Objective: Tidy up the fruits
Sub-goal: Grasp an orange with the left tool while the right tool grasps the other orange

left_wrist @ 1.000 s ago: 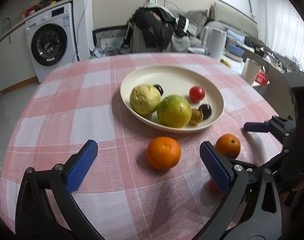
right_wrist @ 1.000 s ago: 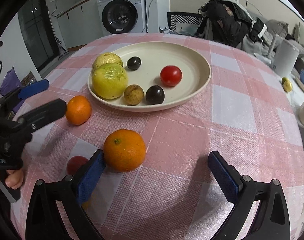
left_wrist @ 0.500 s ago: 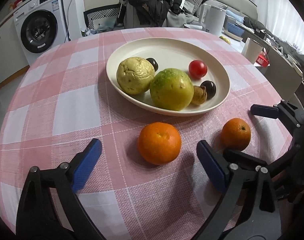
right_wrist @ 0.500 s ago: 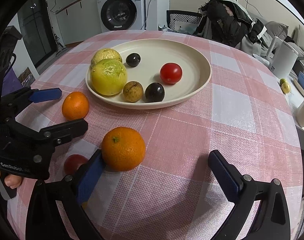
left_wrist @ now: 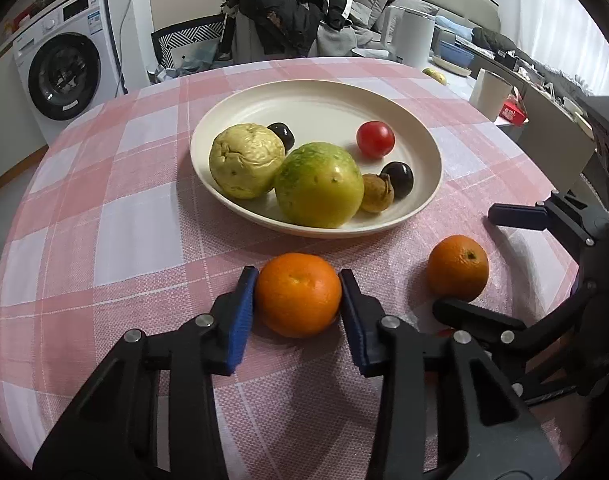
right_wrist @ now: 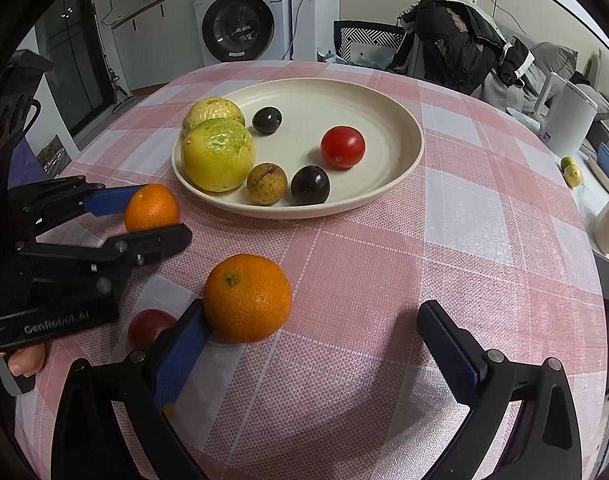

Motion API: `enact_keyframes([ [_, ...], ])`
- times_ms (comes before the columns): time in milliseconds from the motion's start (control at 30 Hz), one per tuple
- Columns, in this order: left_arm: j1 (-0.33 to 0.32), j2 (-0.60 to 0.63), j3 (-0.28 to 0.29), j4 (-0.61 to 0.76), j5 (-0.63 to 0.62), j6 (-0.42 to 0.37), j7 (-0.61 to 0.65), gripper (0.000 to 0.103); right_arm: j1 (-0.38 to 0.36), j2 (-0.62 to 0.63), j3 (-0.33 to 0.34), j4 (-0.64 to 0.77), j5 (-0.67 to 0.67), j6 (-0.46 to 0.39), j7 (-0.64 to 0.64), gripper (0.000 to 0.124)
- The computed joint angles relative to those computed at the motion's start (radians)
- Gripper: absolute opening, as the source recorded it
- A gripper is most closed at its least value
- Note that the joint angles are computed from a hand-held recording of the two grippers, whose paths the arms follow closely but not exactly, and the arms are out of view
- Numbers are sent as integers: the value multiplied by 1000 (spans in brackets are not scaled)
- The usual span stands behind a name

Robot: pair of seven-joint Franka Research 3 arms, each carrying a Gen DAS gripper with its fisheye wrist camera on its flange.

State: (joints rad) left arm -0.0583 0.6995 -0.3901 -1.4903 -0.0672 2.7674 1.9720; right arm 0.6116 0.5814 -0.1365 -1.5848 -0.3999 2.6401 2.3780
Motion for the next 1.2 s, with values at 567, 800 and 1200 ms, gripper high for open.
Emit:
enact_keyframes([
  [567, 37, -17, -28, -35, -42, 12, 31, 36, 3, -24, 4, -47, 5, 102, -38, 64],
  [800, 48, -25, -37, -52, -50, 27, 45, 36, 20, -28, -4, -54, 23, 120, -68, 41],
  [1200, 87, -49, -84, -97, -92, 75, 82, 36, 54, -60, -58, -103, -8, 184, -3, 40],
])
